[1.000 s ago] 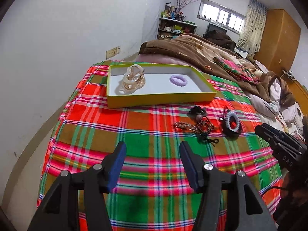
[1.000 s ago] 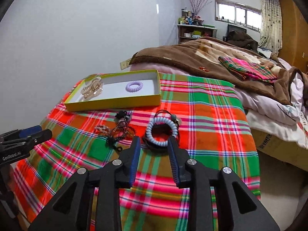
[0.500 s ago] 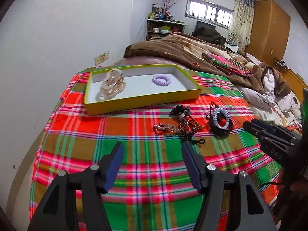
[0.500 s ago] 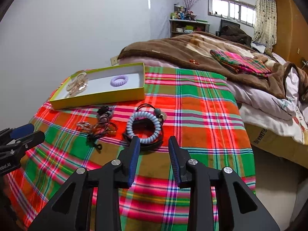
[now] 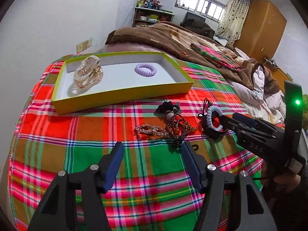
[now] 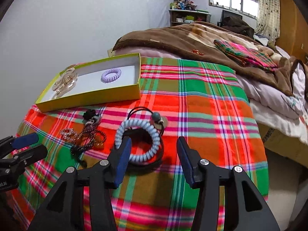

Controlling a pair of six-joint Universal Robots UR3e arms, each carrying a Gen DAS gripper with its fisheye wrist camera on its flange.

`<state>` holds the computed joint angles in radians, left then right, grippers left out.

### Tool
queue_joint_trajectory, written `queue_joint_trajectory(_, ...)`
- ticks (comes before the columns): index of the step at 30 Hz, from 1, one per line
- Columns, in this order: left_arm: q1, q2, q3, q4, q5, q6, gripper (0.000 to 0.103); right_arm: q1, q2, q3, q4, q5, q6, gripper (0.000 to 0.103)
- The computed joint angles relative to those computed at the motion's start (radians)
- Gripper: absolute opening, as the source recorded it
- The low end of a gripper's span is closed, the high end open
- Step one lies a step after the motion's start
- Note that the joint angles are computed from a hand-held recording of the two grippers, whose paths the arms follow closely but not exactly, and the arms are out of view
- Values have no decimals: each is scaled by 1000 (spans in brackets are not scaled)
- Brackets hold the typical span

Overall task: Organize jewelry
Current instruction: 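Move the right tool to the pale blue coil tie and grasp it, then grasp the beaded bracelet with the left tool while the right tool holds the blue tie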

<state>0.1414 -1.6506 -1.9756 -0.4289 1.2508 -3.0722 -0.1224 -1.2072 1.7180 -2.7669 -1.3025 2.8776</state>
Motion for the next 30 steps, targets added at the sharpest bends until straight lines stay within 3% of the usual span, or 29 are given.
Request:
queue_joint_trajectory(5, 7, -45, 45, -39, -35, 20, 65, 15, 49, -74, 43, -6, -12, 47)
queue_joint_trajectory(10, 18, -75, 73, -66, -55, 34, 65, 31, 63, -105, 60, -10, -31, 23)
queue_joint_trajectory(15, 24, -88, 90, -92, -73, 45, 65, 25, 50, -95, 71, -9, -38, 10)
queue_joint_trajectory(25, -3, -111, 132, -128, -64, 33, 64, -75, -66, 20, -16, 119, 29, 10)
queue_joint_trajectory(30, -51, -143, 168, -139, -15, 1, 64, -122, -128, 85, -37, 188, 29, 10)
